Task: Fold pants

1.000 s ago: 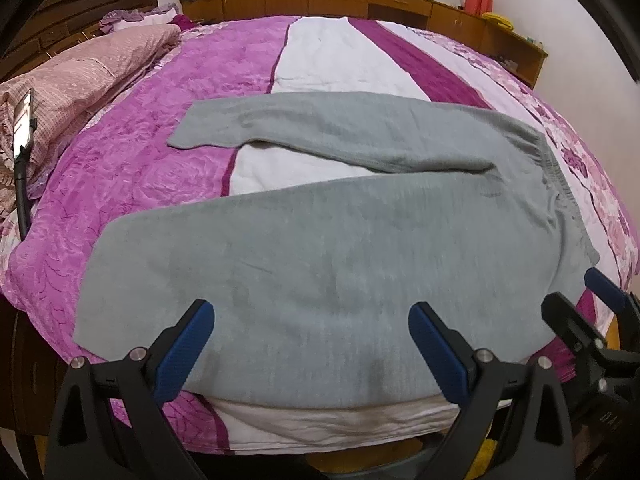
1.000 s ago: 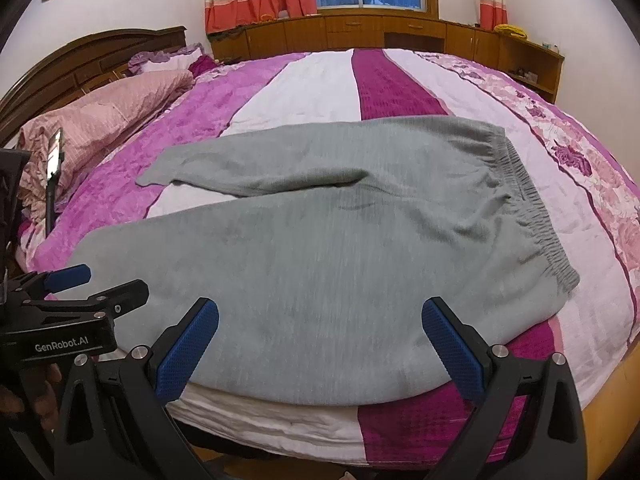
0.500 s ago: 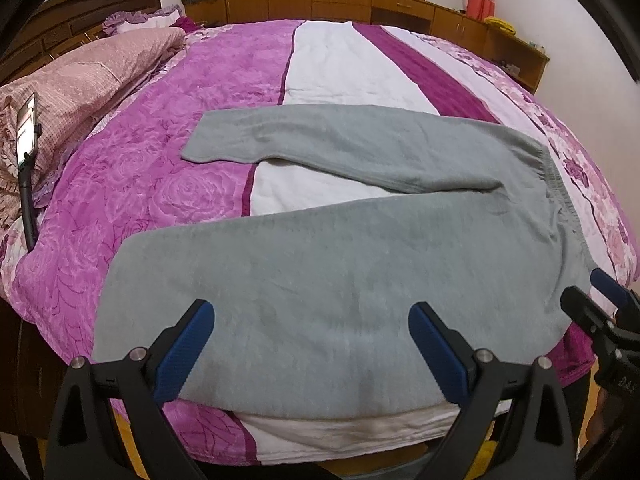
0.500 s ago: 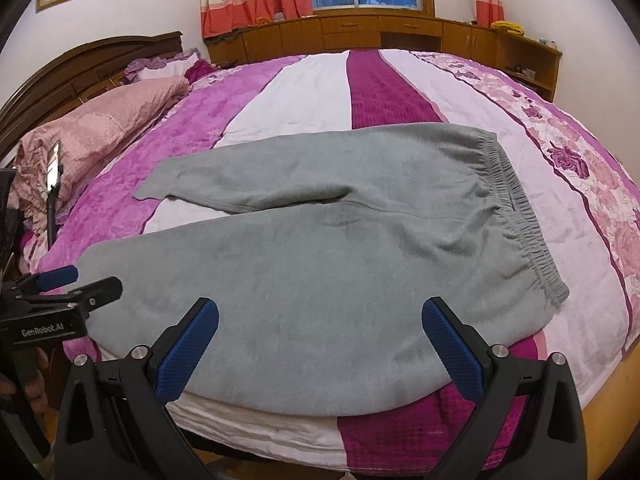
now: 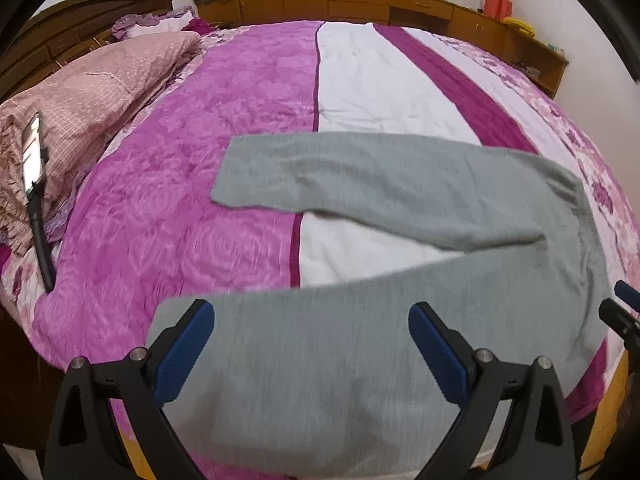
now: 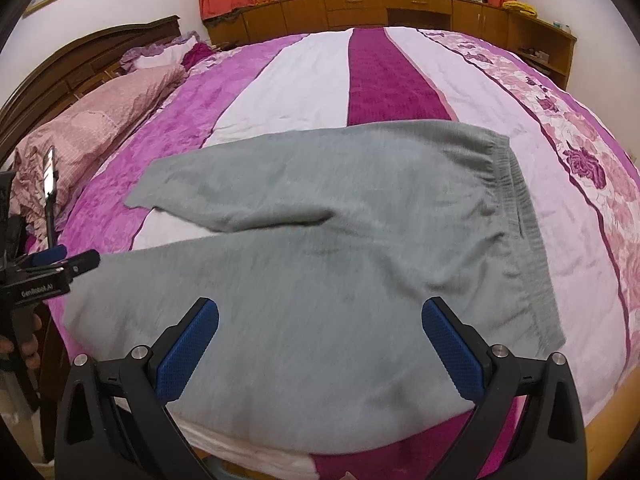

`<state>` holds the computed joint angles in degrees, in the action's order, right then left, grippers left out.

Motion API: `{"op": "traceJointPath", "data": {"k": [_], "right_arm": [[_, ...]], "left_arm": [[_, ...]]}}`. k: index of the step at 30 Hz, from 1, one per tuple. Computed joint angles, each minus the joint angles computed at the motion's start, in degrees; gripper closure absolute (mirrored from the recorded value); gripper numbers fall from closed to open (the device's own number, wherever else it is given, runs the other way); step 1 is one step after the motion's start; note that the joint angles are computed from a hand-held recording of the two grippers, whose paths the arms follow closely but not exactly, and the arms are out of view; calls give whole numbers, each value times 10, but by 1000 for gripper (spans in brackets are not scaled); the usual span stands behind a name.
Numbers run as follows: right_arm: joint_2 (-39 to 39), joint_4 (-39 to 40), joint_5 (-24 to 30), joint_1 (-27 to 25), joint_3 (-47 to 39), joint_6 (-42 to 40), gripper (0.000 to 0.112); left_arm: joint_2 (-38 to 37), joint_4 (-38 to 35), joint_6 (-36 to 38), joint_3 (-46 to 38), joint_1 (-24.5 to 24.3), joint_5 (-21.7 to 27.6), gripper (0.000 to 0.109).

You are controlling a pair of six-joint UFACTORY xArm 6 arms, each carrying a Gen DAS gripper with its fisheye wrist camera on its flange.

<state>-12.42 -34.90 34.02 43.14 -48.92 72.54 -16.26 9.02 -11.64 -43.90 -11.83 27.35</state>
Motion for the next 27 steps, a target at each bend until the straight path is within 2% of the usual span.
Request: {"op": "traceJointPath", "data": {"k": [2, 14, 23, 27], "right_arm": [[2, 15, 2, -12, -6, -19, 14], [31, 81, -10, -95, -43, -134, 14], [105, 157, -18, -155, -113, -247, 14], [152, 159, -15, -178, -160, -270, 14]], "left_arm": [[20, -13, 15, -25, 5, 4, 9], [147, 16, 16, -179, 40, 47, 9], [288, -20, 70, -338, 64, 99, 9], [347, -12, 71, -406, 70, 124, 9]]}}
